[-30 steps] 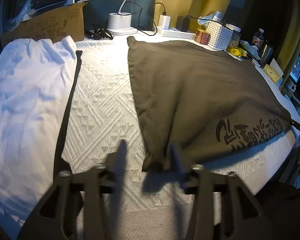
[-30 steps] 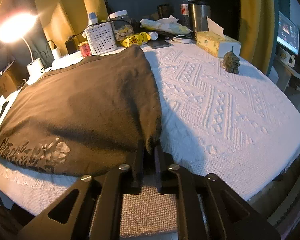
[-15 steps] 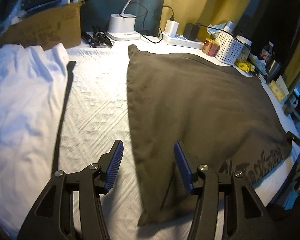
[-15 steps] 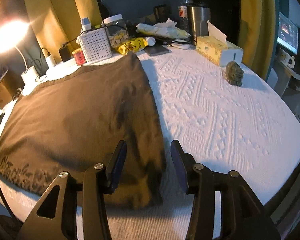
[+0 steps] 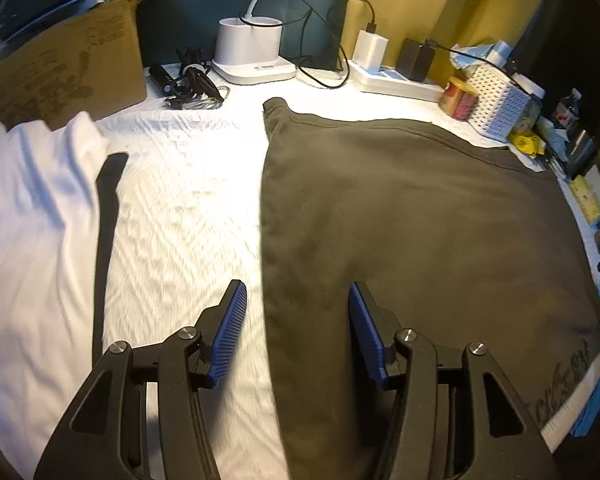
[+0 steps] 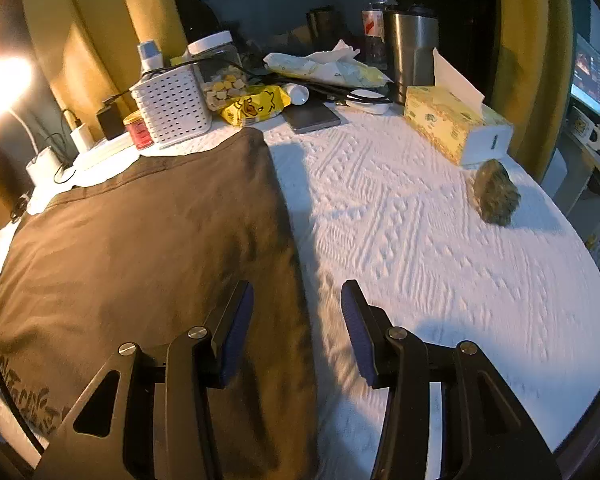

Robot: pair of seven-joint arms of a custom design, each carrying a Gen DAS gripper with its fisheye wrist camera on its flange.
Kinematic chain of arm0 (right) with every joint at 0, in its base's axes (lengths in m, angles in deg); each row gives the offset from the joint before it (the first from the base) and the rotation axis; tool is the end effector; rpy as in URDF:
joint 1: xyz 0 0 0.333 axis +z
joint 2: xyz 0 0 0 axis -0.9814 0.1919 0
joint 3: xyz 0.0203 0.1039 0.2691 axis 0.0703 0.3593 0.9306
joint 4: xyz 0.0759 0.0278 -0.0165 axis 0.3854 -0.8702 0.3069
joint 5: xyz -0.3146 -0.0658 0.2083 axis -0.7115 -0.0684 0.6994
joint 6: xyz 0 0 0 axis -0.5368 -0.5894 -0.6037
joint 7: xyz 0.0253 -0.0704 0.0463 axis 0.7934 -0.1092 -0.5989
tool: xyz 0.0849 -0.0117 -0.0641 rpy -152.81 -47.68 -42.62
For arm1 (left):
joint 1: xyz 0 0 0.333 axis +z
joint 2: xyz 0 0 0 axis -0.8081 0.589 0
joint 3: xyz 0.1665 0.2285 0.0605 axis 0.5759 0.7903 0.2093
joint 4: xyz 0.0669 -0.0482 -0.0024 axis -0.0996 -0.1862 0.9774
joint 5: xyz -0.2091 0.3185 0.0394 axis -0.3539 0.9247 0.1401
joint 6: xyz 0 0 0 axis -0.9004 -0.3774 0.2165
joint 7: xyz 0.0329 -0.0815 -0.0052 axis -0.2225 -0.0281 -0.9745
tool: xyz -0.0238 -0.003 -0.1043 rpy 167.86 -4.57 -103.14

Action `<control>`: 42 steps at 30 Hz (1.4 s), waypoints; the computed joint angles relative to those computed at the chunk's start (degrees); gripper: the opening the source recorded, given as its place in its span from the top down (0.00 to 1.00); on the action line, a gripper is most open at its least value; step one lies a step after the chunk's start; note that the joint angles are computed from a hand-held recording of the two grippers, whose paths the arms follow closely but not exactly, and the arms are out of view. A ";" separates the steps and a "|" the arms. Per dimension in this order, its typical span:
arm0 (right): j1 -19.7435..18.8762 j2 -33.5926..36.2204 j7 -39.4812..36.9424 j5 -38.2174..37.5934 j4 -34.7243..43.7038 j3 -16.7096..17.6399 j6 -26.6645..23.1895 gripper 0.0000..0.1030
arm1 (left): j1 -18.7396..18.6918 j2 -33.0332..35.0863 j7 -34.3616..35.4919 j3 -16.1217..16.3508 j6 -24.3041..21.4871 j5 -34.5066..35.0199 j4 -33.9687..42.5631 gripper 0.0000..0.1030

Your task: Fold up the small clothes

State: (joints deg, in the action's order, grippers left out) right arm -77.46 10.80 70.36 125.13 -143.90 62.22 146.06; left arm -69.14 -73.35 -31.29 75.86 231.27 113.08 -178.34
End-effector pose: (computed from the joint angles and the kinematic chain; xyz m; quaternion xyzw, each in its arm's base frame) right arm 0.7148 0.0436 0.3679 -0.7380 0.5532 -0.1587 0.3525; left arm 0.5015 -0.2724 0.3834 -0.8004 0.5184 -0.2064 0.2190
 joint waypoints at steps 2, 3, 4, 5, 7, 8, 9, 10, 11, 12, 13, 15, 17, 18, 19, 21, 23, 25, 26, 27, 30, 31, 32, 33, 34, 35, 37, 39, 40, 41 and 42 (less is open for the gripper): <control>0.80 1.80 2.14 -1.72 2.79 -1.02 -1.16 0.53 | 0.25 1.10 1.11 0.36 -0.29 1.03 1.24 0.49; 1.08 2.63 3.17 -2.54 4.07 -1.40 -1.72 0.53 | 0.26 1.65 1.94 0.43 -0.77 1.21 1.93 0.49; 1.51 3.72 4.63 -3.66 5.74 -1.95 -2.56 0.53 | 0.25 2.15 2.75 0.53 -1.16 1.55 2.60 0.49; 1.69 4.52 5.59 -4.47 6.92 -2.16 -3.11 0.53 | 0.24 2.65 3.80 0.56 -1.58 1.40 3.27 0.49; 2.10 5.95 7.28 -6.11 9.07 -2.50 -4.02 0.53 | 0.21 3.40 5.67 0.62 -1.49 1.23 4.14 0.52; 2.18 6.63 7.95 -6.78 10.11 -2.55 -4.45 0.53 | 0.12 3.74 6.48 0.69 -1.07 1.72 4.50 0.69; 2.29 7.29 8.65 -7.41 11.10 -2.59 -4.86 0.53 | 0.33 4.01 7.91 0.70 0.03 1.04 4.68 0.80; 2.32 7.66 9.13 -7.88 11.62 -2.56 -5.06 0.53 | 0.44 4.34 9.14 0.70 0.26 0.17 5.14 0.94; 2.40 8.15 9.73 -8.41 12.30 -2.61 -5.41 0.53 | 0.22 4.71 9.82 0.71 -0.60 -0.08 5.84 0.95; 2.53 8.70 10.39 -8.97 13.09 -2.70 -5.83 0.53 | -0.13 4.99 9.94 0.83 -1.77 0.41 6.48 0.96; 2.54 9.02 10.77 -9.41 13.57 -2.68 -6.14 0.53 | -0.32 4.98 9.53 1.00 -2.09 0.81 6.54 0.96; 2.63 9.41 11.35 -10.18 14.22 -2.63 -6.54 0.53 | -0.57 4.71 7.56 1.44 -2.68 2.09 6.28 0.96; 2.66 9.43 11.66 -10.68 14.26 -2.59 -6.50 0.53 | -0.46 4.55 7.37 1.48 -2.83 2.19 6.08 0.96; 2.72 9.32 11.86 -10.87 14.07 -2.62 -6.32 0.53 | -0.49 4.63 7.65 1.40 -3.25 2.16 6.26 0.96; 2.75 9.08 12.02 -10.96 13.67 -2.60 -6.05 0.53 | -0.57 4.81 8.10 1.30 -3.80 2.11 6.61 0.96; 2.74 9.00 12.20 -11.07 13.52 -2.50 -5.71 0.53 | -0.47 4.75 8.32 1.24 -3.78 1.45 6.69 0.95; 2.82 8.41 12.28 -11.07 12.56 -2.43 -5.03 0.53 | -0.66 4.24 7.00 1.30 -4.69 1.65 6.56 0.93; 2.94 7.63 12.12 -11.14 11.34 -2.43 -4.40 0.53 | -0.57 3.54 5.73 1.31 -4.68 1.73 6.06 0.93; 3.07 7.16 12.04 -11.22 10.58 -2.48 -4.06 0.53 | -0.57 3.11 4.99 1.27 -4.66 1.97 5.76 0.93; 3.11 6.72 11.91 -11.18 9.90 -2.43 -3.80 0.53 | -0.66 2.77 4.59 1.13 -5.05 2.19 5.65 0.93; 3.17 5.15 11.21 -10.69 7.59 -2.12 -2.63 0.33 | -1.06 1.89 3.64 0.62 -5.53 3.41 5.25 0.76; 2.97 4.60 10.63 -10.22 6.80 -1.77 -2.25 0.26 | -1.26 1.41 2.63 0.49 -5.30 4.37 4.87 0.51; 2.88 3.98 10.08 -9.83 5.92 -1.55 -1.85 0.26 | -1.43 0.89 1.23 0.40 -4.86 5.63 4.38 0.33; 2.86 3.25 9.58 -9.48 4.89 -1.41 -1.39 0.26 | -1.62 0.13 -1.07 0.33 -4.07 7.57 3.60 0.31; 2.81 2.45 8.95 -9.08 3.78 -1.23 -0.95 0.26 | -1.63 -0.35 -2.13 0.16 -3.42 8.13 3.11 0.31; 2.88 1.83 8.58 -8.78 2.93 -1.21 -0.56 0.26 | -1.58 -0.50 -2.29 -0.04 -3.06 7.98 2.99 0.31; 2.84 0.34 7.57 -8.00 0.88 -1.03 0.33 0.26 | -1.67 -0.76 -3.37 -0.37 -2.13 8.71 2.67 0.31; 2.91 -1.04 6.71 -7.26 -1.03 -0.94 1.13 0.26 | -1.81 -0.91 -3.93 -0.66 -0.93 9.25 2.33 0.31; 2.85 -2.00 6.07 -6.71 -2.37 -0.78 1.76 0.26 | -1.95 -0.95 -4.33 -0.82 -0.58 9.64 2.22 0.31; 2.89 -2.70 5.62 -6.28 -3.32 -0.71 2.17 0.26 | -2.10 -1.00 -4.64 -0.95 -0.22 9.97 2.12 0.31; 2.91 -3.42 5.14 -5.83 -4.33 -0.65 2.60 0.26 | -2.22 -1.19 -5.08 -1.04 0.10 10.34 1.84 0.31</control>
State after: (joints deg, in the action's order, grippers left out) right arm -74.55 7.38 75.50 119.30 -148.23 61.57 148.66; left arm -71.35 -74.55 -36.37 74.82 231.37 123.42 -176.50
